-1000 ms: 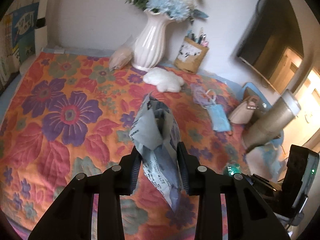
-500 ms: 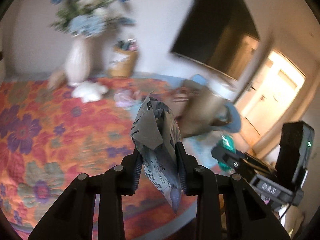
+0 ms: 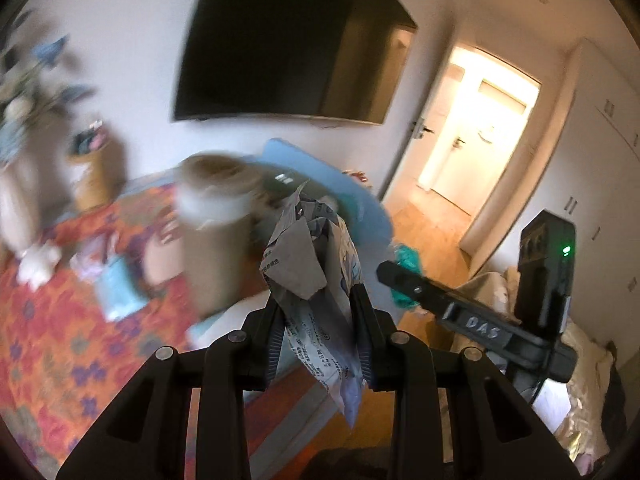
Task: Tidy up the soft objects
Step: 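Carry the tissue pack and teal pouch over to the brown glass bowl, then open the left tool over the bowl while the right tool releases the pouch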
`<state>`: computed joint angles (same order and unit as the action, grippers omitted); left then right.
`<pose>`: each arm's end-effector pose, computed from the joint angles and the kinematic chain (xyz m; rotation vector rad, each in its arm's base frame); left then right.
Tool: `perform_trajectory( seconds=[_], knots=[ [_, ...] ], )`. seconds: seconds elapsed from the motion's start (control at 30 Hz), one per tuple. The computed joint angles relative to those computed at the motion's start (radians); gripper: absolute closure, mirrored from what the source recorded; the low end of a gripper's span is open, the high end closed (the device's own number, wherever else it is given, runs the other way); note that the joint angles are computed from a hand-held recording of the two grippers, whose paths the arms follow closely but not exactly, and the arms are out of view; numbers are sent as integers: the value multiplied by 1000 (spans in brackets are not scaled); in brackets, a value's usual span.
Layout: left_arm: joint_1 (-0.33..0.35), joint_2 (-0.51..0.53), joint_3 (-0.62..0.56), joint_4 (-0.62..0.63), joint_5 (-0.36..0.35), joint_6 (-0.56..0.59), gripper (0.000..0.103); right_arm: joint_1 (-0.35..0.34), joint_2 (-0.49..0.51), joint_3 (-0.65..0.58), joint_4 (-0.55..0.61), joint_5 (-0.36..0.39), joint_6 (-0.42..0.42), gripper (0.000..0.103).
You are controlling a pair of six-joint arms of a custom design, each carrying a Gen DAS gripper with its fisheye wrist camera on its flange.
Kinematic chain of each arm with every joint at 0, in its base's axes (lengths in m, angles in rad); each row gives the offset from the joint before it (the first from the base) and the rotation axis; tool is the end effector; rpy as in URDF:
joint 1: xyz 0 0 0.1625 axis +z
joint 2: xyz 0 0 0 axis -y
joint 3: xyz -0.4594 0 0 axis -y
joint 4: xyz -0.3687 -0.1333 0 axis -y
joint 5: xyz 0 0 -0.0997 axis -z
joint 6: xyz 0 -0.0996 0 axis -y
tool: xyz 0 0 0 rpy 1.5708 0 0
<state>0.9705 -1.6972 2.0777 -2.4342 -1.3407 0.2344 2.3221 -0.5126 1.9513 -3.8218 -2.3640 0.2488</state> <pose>-0.1072 -0.4328 0.4417 1.1033 2.6924 -0.7654 0.4334 -0.3727 0.0466 0.1819 -2.4855 1.4181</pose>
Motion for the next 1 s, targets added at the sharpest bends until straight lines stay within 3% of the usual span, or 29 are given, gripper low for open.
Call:
perform_trajectory(
  seconds=[0.1,0.3,0.57,0.6,0.63,0.67,0.7,0.77,0.83,1.0],
  knots=[
    [-51,58,-14,-51,13,-5,75,-24,-37,22,-46,-6,-20,64],
    [-115,215,-93,-208,111,2,75,-90,-105,-3,-51,11,-57,64],
    [-70,418,-274,-197,242,-69,74,-194,-112,-156,137,86,-53,64],
    [-64,435,-290,-188,259,-80,72,-203,-106,-177,166,92,-56,64],
    [-56,455,-310,-173,272,-90,61,-215,-102,-201,210,102,-53,63],
    [-45,465,-325,-163,264,-90,55,-226,-102,-217,246,115,-46,55],
    [-35,475,-335,-161,254,-88,52,-237,-100,-226,264,128,-39,43],
    [-41,482,-334,-166,286,-77,50,-253,-98,-224,274,150,-24,42],
    [-45,482,-331,-173,305,-59,29,-264,-104,-201,265,166,-8,42],
    [-56,412,-277,-211,263,-35,27,-271,-115,-144,227,179,43,42]
  ],
)
